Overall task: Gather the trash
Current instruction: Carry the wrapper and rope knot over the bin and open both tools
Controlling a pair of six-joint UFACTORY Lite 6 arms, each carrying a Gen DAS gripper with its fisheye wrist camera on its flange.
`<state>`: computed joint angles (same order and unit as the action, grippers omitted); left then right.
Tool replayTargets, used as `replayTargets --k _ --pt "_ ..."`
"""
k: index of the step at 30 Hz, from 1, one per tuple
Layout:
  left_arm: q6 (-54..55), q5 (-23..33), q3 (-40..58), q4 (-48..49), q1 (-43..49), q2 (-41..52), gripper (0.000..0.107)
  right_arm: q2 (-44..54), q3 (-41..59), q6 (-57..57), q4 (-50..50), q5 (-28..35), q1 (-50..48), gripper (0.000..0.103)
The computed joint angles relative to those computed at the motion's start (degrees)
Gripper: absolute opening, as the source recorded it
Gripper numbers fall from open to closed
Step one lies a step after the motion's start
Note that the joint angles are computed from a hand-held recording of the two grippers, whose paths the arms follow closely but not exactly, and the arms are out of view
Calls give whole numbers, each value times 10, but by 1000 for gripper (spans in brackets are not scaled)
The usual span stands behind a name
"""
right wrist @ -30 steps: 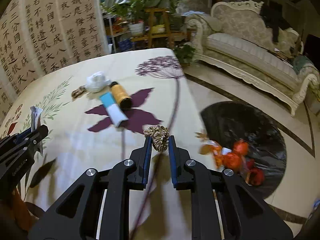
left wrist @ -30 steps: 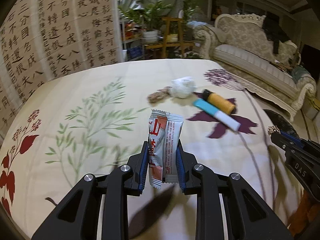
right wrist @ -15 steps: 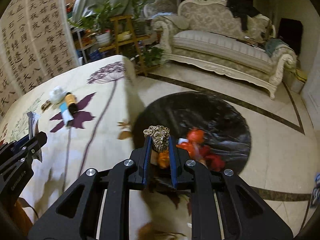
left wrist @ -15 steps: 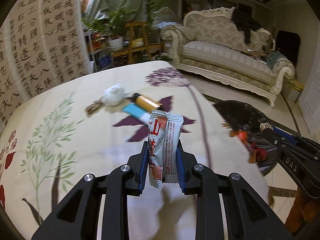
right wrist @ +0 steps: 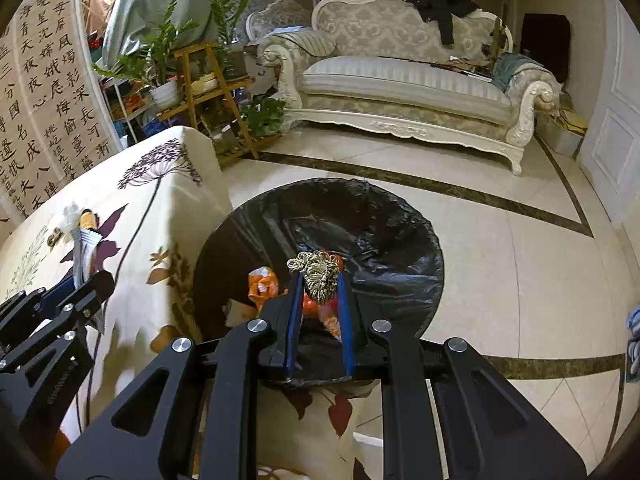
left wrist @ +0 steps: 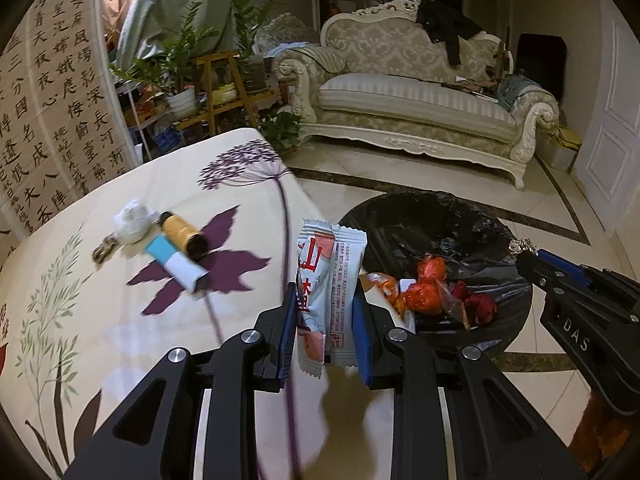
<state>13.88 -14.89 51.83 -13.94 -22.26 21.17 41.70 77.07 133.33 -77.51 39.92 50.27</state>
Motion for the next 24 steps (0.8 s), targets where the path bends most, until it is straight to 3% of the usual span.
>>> replayTargets --k 12,21,24 --pt "196 29 125 -197 -44 103 26 16 -5 26 -40 -39 -44 17" --pt "343 50 171 -347 -60 129 27 16 -16 52 -70 -62 -73 19" --pt "378 53 177 -383 -61 134 36 9 -27 66 -79 -60 -75 26"
